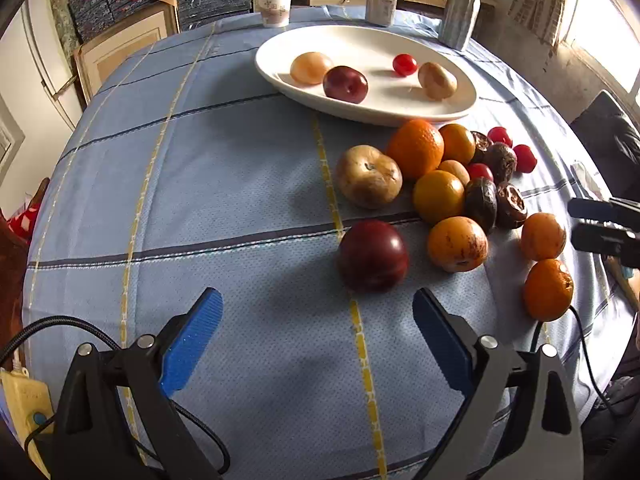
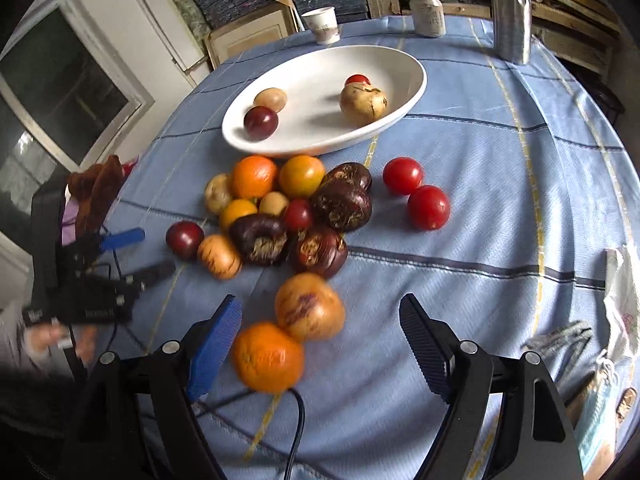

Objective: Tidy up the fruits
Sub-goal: 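Move both grippers back to the fruit pile toward a red plum and yellow fruit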

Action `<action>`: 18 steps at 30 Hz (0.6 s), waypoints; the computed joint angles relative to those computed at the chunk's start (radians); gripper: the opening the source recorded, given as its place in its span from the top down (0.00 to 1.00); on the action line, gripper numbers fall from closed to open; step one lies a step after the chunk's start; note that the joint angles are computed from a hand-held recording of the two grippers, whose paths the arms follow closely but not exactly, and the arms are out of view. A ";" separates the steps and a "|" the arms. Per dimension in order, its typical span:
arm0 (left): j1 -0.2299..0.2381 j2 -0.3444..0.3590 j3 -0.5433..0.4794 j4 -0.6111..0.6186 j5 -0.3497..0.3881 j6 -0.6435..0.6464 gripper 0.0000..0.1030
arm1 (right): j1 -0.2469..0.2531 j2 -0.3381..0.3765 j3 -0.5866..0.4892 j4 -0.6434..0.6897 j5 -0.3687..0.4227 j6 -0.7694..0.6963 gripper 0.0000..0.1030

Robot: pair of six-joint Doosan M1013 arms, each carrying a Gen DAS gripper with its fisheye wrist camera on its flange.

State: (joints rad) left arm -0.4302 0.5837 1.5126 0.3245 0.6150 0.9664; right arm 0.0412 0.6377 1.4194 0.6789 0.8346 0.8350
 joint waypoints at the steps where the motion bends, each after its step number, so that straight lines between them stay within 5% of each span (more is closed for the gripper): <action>1: 0.000 0.003 -0.004 -0.004 0.001 0.006 0.08 | 0.003 0.006 -0.008 -0.004 0.007 0.006 0.21; 5: 0.003 0.012 -0.018 -0.025 -0.002 0.021 0.08 | 0.021 0.022 -0.026 -0.065 0.013 0.027 0.38; 10: 0.003 0.025 -0.036 -0.044 0.000 0.044 0.08 | 0.014 0.030 -0.033 -0.083 0.017 0.077 0.39; 15: 0.005 0.030 -0.042 -0.054 0.000 0.048 0.08 | 0.002 -0.005 0.004 -0.109 -0.090 0.117 0.39; 18: 0.007 0.031 -0.043 -0.064 -0.006 0.051 0.08 | -0.011 0.007 -0.002 -0.051 -0.028 0.082 0.39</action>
State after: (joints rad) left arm -0.4229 0.6148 1.4696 0.2610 0.6089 1.0171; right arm 0.0298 0.6452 1.4172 0.6281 0.8064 0.9170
